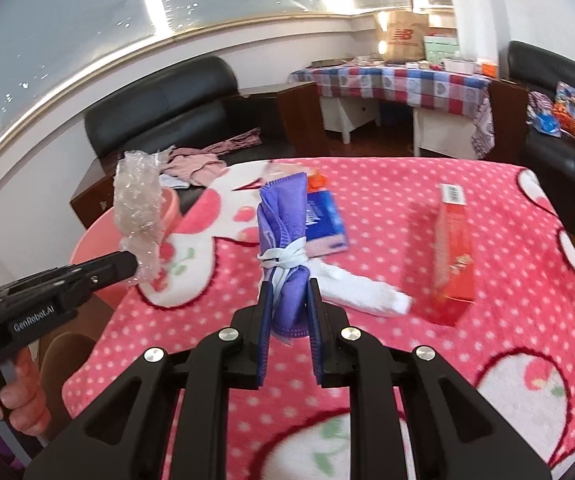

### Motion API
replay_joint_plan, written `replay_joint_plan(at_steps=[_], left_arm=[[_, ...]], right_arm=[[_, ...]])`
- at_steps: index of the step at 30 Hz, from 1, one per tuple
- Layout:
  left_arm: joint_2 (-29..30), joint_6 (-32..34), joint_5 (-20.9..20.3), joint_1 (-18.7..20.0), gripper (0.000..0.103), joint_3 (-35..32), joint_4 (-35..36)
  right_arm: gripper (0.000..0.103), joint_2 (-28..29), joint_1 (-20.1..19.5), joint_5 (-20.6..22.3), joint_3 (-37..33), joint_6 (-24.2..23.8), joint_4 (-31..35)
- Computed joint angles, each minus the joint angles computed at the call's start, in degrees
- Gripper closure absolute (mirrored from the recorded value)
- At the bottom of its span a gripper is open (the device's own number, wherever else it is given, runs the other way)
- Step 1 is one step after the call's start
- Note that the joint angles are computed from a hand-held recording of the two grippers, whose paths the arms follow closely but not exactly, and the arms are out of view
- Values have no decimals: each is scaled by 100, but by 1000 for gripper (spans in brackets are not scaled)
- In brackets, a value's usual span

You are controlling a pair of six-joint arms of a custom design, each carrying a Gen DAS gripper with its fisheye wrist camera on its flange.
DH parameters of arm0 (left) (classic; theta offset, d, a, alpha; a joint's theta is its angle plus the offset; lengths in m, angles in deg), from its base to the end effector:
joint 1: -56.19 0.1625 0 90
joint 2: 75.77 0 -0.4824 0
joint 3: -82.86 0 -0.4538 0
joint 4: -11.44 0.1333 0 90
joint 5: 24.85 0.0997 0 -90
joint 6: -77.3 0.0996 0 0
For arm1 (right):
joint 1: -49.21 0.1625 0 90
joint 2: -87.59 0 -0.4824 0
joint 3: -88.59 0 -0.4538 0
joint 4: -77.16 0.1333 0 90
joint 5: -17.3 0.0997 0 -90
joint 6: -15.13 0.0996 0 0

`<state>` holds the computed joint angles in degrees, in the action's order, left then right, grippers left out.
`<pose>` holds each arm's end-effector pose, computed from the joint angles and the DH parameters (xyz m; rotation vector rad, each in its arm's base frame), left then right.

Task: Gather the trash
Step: 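Lift both held items and carry them over the pink bucket, then open both tools to drop the cloth and bubble wrap into the bucket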

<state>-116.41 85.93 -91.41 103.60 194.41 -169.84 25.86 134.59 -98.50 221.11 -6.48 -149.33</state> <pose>-0.3056 -0.5880 -0.0031 1.1095 2.5547 -0.6469 0.0493 -0.5062 0.2128 0.0032 -2.1945 1.2523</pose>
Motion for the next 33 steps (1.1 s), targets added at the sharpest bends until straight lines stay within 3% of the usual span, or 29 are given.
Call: replay_joint_plan(at_steps=[19, 33], left_arm=[[-495, -108, 654, 414, 90, 119, -563], [-395, -221, 1054, 769, 90, -448, -25]], right_arm=[[86, 687, 702, 289, -1234, -461, 1188], [86, 1226, 902, 339, -2355, -199, 2664]])
